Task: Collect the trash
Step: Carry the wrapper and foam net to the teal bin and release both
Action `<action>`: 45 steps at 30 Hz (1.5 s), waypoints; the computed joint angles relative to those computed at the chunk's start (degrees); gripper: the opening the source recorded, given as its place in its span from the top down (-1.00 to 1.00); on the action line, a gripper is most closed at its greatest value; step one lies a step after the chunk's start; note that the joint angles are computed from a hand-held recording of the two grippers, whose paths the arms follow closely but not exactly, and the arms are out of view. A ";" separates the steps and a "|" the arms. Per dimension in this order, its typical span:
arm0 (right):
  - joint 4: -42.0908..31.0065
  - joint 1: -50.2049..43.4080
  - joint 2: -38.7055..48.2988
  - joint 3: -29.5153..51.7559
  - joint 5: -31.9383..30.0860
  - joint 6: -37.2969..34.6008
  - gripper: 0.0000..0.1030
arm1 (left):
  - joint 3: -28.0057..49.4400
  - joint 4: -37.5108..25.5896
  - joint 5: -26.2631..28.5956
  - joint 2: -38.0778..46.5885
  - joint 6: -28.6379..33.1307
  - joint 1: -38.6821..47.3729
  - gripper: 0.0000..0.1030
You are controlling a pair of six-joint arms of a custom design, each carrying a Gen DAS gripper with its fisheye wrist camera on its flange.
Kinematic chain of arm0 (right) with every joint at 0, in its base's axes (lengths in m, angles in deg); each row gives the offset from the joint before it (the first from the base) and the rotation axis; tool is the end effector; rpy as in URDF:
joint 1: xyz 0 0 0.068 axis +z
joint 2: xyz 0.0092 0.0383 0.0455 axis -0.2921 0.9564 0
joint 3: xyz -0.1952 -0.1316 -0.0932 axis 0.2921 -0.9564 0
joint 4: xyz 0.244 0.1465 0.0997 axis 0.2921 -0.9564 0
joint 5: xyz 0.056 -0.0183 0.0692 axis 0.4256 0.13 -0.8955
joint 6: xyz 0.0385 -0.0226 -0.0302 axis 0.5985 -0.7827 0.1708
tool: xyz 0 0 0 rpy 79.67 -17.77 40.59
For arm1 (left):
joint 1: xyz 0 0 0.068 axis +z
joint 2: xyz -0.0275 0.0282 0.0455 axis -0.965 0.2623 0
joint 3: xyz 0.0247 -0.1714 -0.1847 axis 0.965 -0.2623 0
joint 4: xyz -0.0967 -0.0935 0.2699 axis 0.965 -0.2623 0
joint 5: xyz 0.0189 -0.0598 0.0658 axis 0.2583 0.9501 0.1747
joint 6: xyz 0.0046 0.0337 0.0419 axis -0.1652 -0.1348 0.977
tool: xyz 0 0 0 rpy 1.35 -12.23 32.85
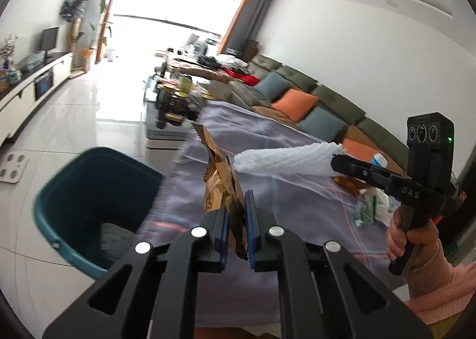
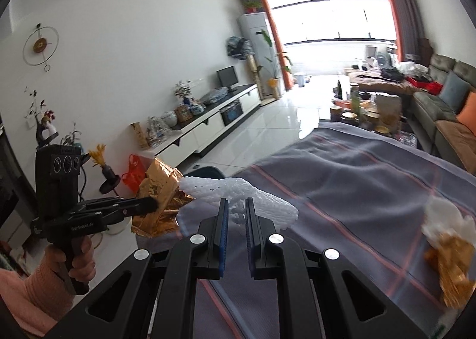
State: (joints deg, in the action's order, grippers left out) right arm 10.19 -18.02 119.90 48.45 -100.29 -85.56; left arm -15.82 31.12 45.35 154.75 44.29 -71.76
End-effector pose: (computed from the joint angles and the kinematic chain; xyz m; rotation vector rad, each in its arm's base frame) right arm 0.3194 0.0136 0.0657 -0.3444 2.0979 0.5887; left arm 0.3227 -0.0050 0.0362 0.3525 2.1417 -0.6867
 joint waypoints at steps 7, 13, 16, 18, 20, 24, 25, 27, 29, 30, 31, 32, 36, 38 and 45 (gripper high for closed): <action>-2.00 7.27 5.77 8.29 2.83 -0.41 0.78 | 3.59 -2.77 -2.25 1.28 0.93 4.96 0.78; -4.17 12.23 10.99 14.65 6.23 -0.98 0.78 | 8.89 -6.40 -4.74 6.07 2.12 7.59 0.77; -6.18 14.64 14.24 18.70 8.22 -1.19 0.78 | 11.73 -7.94 -6.28 9.21 1.79 8.33 0.77; -7.70 15.98 16.33 21.25 9.36 -1.61 0.78 | 14.17 -8.92 -7.20 11.70 0.91 8.66 0.77; -8.70 17.20 18.27 23.45 10.63 -2.01 0.78 | 15.84 -9.65 -7.84 13.48 0.20 8.87 0.77; -11.95 18.92 21.82 27.99 12.54 -2.63 0.78 | 19.92 -11.27 -8.97 17.93 -0.75 9.14 0.77; -13.79 19.42 23.17 30.11 13.07 -2.78 0.78 | 20.66 -11.64 -9.03 18.72 -1.04 9.28 0.77; -15.65 19.77 24.74 32.27 13.24 -3.05 0.77 | 21.87 -12.01 -9.24 20.13 -1.67 9.32 0.77; -18.02 20.50 26.68 35.07 13.68 -2.77 0.76 | 23.04 -12.50 -9.42 21.32 -1.98 9.33 0.77; -18.92 20.97 27.67 36.46 14.13 -2.45 0.73 | 24.06 -13.05 -9.57 22.18 -1.96 9.39 0.76; -19.83 21.11 28.38 37.57 14.16 -2.39 0.71 | 24.79 -13.55 -9.77 22.75 -1.95 9.35 0.75; -21.29 21.31 29.35 39.25 14.40 -2.30 0.68 | 25.52 -13.91 -9.95 23.35 -2.01 9.36 0.64; -24.89 21.64 31.90 43.34 13.98 -1.55 0.54 | 27.53 -14.09 -11.40 24.96 -3.77 8.78 0.41; -25.75 21.79 32.36 44.10 13.81 -1.24 0.46 | 28.09 -14.19 -11.66 25.41 -4.34 8.80 0.25; -25.96 20.73 32.94 44.81 12.54 0.47 0.24 | 29.74 -14.78 -11.31 26.37 -5.17 9.45 0.15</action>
